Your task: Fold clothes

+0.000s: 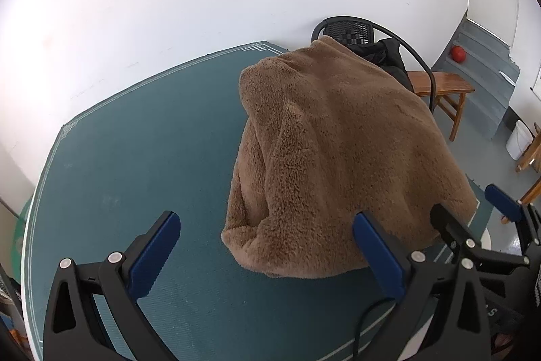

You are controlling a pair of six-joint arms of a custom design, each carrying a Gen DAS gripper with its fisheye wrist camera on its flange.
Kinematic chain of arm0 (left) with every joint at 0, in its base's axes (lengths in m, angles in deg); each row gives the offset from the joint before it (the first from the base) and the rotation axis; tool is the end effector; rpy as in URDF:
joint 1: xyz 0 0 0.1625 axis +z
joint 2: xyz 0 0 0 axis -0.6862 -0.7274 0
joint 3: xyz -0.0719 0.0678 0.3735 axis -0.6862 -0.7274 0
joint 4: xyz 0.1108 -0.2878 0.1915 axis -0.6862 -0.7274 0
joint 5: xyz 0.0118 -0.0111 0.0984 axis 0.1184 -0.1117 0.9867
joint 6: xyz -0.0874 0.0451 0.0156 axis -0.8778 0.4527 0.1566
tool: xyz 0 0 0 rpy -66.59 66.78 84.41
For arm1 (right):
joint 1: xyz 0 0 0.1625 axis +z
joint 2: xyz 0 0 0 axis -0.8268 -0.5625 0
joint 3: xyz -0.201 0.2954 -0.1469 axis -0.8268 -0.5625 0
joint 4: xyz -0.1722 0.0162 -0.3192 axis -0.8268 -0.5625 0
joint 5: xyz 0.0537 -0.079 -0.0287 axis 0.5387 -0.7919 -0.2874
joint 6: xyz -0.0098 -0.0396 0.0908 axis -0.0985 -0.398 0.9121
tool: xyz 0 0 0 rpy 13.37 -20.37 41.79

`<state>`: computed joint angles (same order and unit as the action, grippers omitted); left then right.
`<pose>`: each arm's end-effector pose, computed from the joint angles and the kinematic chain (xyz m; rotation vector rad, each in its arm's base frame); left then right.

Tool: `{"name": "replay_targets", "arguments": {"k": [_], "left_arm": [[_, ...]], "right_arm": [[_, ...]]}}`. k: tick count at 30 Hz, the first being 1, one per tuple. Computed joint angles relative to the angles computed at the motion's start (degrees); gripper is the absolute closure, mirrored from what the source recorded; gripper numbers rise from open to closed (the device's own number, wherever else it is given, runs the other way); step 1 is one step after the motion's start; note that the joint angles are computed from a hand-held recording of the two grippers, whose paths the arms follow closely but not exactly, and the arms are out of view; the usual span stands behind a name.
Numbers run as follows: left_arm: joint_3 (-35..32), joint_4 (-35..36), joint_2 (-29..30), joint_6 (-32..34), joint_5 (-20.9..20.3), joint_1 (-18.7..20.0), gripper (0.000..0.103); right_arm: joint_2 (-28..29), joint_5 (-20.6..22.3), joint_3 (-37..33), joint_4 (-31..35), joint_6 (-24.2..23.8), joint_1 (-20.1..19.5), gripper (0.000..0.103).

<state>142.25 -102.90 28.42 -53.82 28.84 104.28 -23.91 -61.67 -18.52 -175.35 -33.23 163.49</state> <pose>-0.1584 -0.7038 0.2920 0.6641 2.2379 -0.7506 0.3045 -0.7417 0.0513 0.2840 -2.1704 1.0814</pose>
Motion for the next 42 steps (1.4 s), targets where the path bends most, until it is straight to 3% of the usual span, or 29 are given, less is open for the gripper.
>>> {"name": "replay_targets", "arguments": {"k": [8,21,27,42], "left_arm": [[2.20,-0.39,-1.78,-0.74,-1.03,0.13,0.000],[4.97,-1.05,-5.96,-1.83,-4.49,0.75,0.000],[6.16,-1.67,-6.58,-0.48,-5.01,0.44,0.000],[6.45,-0.98,-5.80,-0.30,-4.28,0.44,0.000]], "right_arm": [[0.26,-2.53,-0.11,-1.34,-1.68,1.04,0.001],[0.74,-9.81,-1.70,-12.75,-10.95,3.71,0.001],[2.01,-11.57,-3.46,-11.24,-12.48,4.08,0.001],[-0.24,-11.39,2.18,-7.89,-8.13,3.32,0.001]]}}
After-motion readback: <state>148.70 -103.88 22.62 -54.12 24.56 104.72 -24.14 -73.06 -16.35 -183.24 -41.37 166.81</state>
